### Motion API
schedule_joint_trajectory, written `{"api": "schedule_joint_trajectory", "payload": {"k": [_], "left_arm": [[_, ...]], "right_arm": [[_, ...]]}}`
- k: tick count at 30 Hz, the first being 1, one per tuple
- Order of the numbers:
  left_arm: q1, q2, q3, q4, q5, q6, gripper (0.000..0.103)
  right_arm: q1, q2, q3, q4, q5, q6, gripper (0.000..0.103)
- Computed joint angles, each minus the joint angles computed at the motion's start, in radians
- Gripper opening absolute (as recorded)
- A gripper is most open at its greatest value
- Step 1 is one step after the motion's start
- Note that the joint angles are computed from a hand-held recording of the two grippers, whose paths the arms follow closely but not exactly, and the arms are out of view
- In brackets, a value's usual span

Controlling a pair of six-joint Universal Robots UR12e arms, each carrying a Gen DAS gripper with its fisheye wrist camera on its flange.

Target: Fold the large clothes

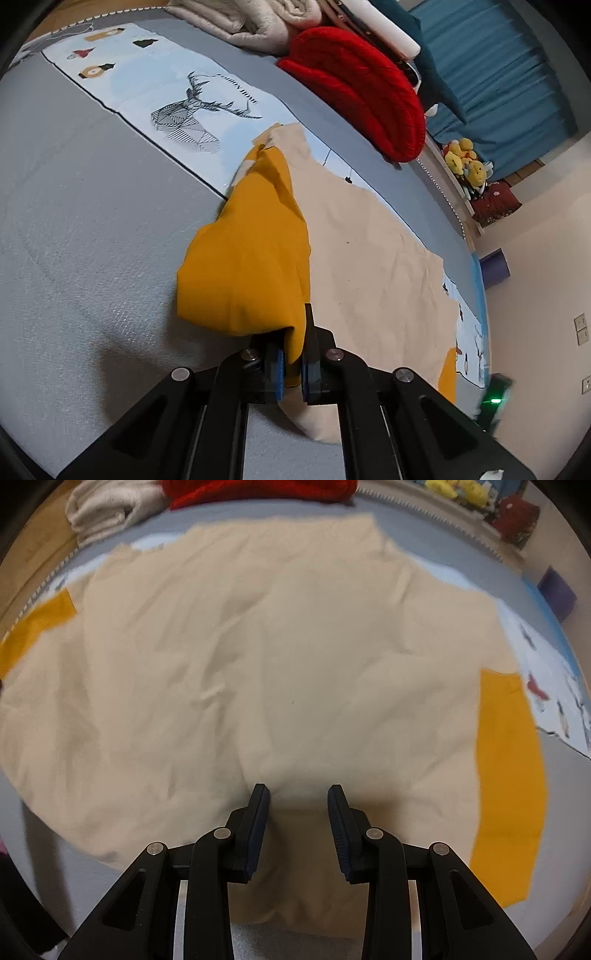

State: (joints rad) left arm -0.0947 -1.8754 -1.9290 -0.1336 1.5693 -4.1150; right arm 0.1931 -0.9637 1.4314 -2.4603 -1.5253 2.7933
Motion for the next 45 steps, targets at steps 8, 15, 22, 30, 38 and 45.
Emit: {"api": "schedule_joint_trajectory", "payload": {"k": [8,15,22,30,38,45], "left_arm": [[-0.054,-0.016,0.049,0.026,0.064,0.139,0.003],[-0.078,-0.021,0.096,0.019,0.035,0.260,0.002],[-0.139,-0.066,0.237,-0.066,0.036,0.361,0.001],[-0.270,-0.218,0.514,-0.224,0.054,0.528,0.001],[-0.345,-0.428,0.806,-0.620,-0.116,0.653,0.008],[-0.308,-0.358,0.674,-0.546,-0.239,0.567,0.035]], "right_arm": [[-0.062,-0.069,0.085,-0.264,0.108,-0.018,0.035],[-0.145,-0.086,0.087,-0.315,0.149,0.060,0.035],[-0.230,-0.092,0.075,-0.329,0.224,0.152,0.035],[-0.304,-0.094,0.070,-0.348,0.312,0.236,0.035],[-0.354,-0.085,0.053,-0.307,0.468,0.304,0.038],[-0.366,-0.059,0.015,-0.141,0.644,0.293,0.046]]}}
